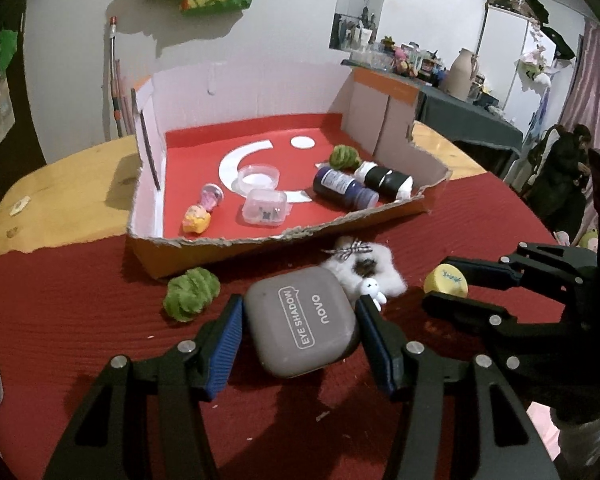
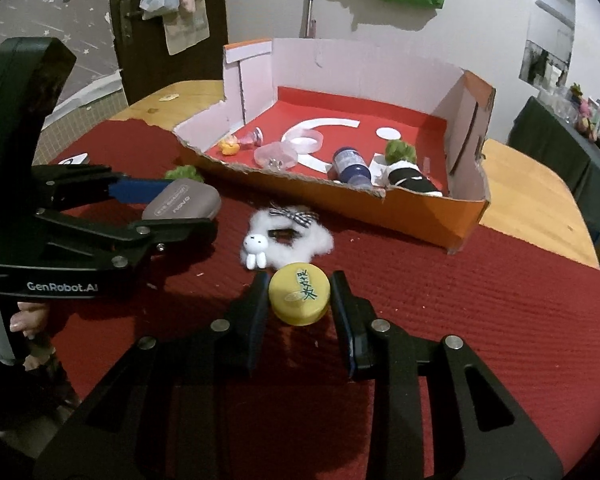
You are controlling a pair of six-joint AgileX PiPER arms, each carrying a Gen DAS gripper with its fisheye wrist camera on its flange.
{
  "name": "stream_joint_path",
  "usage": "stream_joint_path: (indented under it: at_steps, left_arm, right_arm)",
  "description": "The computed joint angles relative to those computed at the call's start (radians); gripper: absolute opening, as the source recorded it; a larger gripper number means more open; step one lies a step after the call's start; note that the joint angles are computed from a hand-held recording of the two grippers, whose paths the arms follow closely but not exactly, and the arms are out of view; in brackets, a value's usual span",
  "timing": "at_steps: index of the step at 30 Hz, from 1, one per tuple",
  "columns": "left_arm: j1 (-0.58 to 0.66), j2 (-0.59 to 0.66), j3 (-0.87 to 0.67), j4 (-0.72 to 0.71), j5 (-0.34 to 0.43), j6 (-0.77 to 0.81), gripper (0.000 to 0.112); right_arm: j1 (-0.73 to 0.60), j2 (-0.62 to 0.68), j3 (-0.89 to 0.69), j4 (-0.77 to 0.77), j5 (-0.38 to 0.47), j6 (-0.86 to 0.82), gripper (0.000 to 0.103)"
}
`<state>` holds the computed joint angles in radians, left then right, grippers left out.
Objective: Organize objects
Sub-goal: 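Grasp the grey eye shadow case with left tool while right tool grasps the yellow cap, then carry the eye shadow case into the box with left tool while right tool lowers the yellow cap inside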
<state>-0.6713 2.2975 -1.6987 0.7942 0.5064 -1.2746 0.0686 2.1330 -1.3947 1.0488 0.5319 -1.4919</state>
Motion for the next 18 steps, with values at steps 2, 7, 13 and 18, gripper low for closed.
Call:
stream_joint_path:
  at_steps: [2, 7, 13, 18]
  left_arm:
    - [-0.005, -0.015, 0.019, 0.021, -0.002, -0.022, 0.058]
    - [-0.014, -0.036, 0.049, 0.061, -0.003, -0.059, 0.058]
    - [-0.015, -0.070, 0.072, 0.079, -0.008, -0.067, 0.058]
    - [0.025, -0.076, -0.022, -0.071, 0.010, 0.145, 0.058]
  right_arm:
    - [0.003, -0.005, 0.009, 0.005, 0.000, -0.005, 0.029]
    - [0.007, -0.011, 0.021, 0.018, 0.000, -0.013, 0.029]
    - [-0.002, -0.026, 0.015, 0.044, 0.031, -0.023, 0.029]
    - [-0.001, -0.045, -0.063, 0.032, 0.086, 0.000, 0.029]
